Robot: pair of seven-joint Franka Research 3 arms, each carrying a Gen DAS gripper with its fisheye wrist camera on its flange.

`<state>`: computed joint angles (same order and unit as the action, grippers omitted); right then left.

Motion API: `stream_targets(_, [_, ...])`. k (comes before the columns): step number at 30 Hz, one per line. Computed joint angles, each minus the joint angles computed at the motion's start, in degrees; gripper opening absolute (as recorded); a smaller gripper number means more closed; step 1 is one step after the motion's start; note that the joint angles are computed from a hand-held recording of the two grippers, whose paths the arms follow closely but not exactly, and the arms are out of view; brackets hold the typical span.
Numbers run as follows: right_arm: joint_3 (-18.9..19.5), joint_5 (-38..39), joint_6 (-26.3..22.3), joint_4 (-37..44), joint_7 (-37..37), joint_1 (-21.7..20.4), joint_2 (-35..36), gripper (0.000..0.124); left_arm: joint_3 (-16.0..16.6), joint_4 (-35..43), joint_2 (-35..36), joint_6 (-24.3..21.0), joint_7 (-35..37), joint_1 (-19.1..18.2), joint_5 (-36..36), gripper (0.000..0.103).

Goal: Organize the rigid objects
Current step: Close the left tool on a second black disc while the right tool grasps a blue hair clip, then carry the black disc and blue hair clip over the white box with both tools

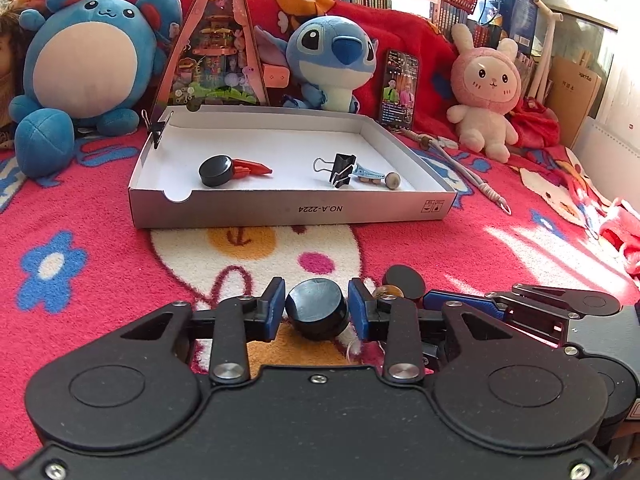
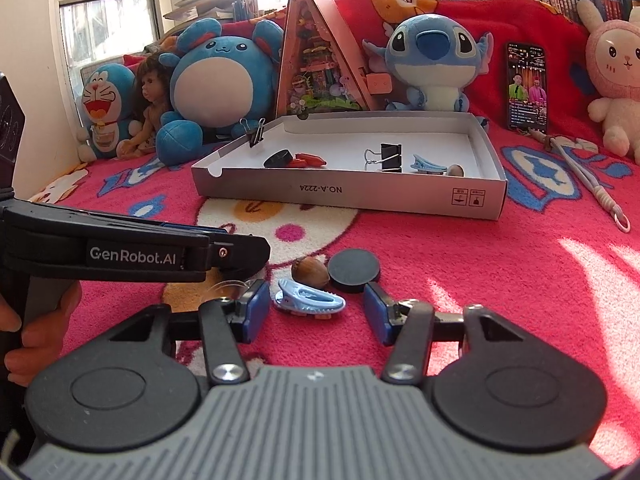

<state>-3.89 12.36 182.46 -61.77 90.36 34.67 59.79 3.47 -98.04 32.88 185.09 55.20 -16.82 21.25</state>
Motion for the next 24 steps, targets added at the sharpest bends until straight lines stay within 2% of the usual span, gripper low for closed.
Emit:
stream_targets(7, [-1.38,0.13,0.46,-0.07,1.01,0.87,0.17,0.044,7.39,-1.06,-0.47,1.86,-1.90,-6.13,-0.17,0.032])
stream_targets(11, [-1.60,0.50,1.59,-1.48,0.91,1.08,-0.54,0.043,9.46,-1.42,-0.78,2.39,-2.10,-7.67,-1.01,0.032])
stream_targets(15, [-3.28,0.82,2.53,-2.57,0.52,2.12,-1.13,0.043,13.05,-1.20,-0.64,2.33,-2.75,-10.50,-2.22,0.032])
stream_targets(20, [-5.67,1.78,3.16,-2.78,0.76,3.42,-1.26,0.043,15.58,-0.51,-0.34,1.61,-3.98,-12.34,-2.62,0.032])
stream_targets(24, [-9.00,3.15,3.37,-2.18,2.23,4.93,-0.81,0.043,15.95,0.32,-0.07,1.14,-4.83,-12.34,-1.99,0.032])
